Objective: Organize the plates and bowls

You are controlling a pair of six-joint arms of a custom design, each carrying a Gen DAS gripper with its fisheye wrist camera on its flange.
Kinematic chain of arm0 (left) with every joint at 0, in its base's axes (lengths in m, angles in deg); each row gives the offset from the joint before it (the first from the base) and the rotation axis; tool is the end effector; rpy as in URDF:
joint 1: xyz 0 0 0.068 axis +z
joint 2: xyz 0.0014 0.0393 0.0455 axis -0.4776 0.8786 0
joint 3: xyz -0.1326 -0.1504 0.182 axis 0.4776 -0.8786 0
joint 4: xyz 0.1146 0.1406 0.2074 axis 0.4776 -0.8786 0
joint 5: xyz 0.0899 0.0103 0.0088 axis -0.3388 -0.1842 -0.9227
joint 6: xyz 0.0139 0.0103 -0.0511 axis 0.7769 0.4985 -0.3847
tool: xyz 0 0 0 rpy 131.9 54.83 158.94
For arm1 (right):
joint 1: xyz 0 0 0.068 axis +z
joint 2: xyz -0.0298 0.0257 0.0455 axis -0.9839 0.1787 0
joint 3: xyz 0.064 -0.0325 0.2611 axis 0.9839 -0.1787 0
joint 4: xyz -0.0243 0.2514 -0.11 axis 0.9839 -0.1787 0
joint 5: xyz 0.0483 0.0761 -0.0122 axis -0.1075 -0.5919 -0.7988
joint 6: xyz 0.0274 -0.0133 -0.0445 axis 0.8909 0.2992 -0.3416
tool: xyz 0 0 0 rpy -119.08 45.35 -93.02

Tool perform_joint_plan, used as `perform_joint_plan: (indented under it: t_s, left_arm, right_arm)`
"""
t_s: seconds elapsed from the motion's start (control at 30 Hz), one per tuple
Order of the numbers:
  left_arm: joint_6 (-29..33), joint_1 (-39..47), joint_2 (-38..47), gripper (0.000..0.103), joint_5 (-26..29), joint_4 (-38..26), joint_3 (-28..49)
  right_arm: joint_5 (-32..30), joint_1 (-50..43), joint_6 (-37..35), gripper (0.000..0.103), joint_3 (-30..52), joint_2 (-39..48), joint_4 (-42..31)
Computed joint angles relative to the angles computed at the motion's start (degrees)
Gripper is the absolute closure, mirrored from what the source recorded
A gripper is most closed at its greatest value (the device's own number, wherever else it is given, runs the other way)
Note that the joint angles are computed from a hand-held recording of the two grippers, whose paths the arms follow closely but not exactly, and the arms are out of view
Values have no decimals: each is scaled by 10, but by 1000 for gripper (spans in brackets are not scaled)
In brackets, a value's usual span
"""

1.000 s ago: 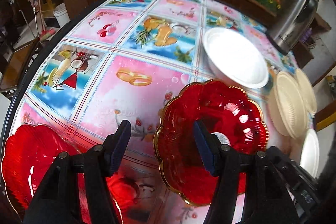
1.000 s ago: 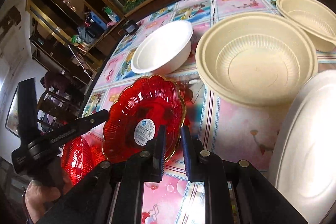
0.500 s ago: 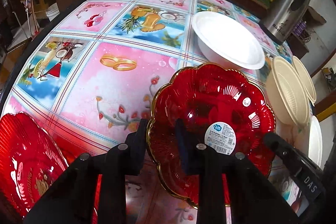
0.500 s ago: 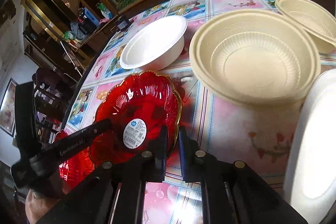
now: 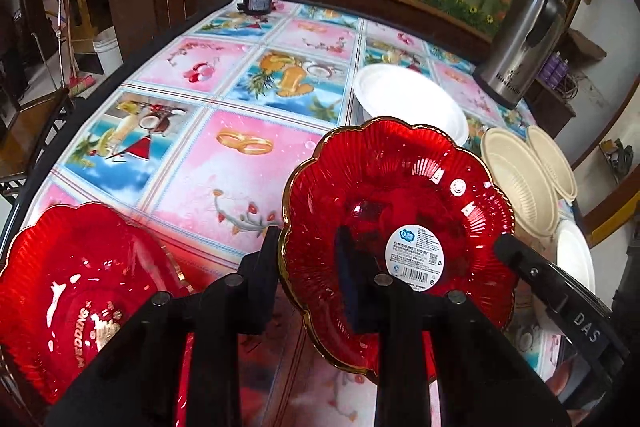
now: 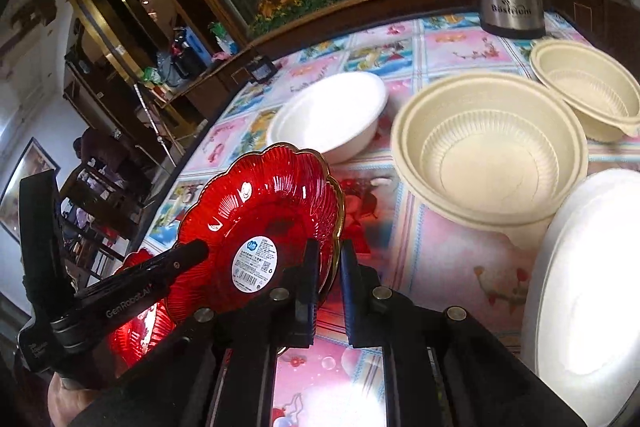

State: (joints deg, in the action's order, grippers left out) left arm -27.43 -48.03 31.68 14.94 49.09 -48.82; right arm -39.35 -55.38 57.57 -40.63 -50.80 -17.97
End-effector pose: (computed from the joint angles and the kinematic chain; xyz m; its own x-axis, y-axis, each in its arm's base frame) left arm 0.2347 -0.0904 0.1477 -0.7735 0.2493 -0.5827 0.4159 0.8934 -0.1698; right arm 0.1317 0.0488 0.1210 -0.5875 0.5250 -0.6158 0.3375 0.8506 0.4032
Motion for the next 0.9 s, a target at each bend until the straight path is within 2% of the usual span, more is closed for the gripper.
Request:
perform_joint_plan:
  t_s: [0.13, 0.27, 0.5, 0.7, 0.9]
  left_arm:
    - [15, 36, -39, 79, 29, -16, -16]
    - [36, 74, -69, 79, 57, -34, -29]
    - [95, 163, -133, 79, 110, -79, -53]
    - [165, 269, -135, 79, 162, -110, -56]
    - [241, 380, -90, 79, 199, -124, -45]
  right_arm:
    - [2, 16, 0, 93, 1, -1, 10]
    - [30, 60, 13, 93, 7, -5, 11]
    - [63, 132, 36, 93, 26, 39, 47]
    - [112, 218, 68, 93, 70, 135, 95]
    - [125, 267, 76, 93, 123, 266, 172]
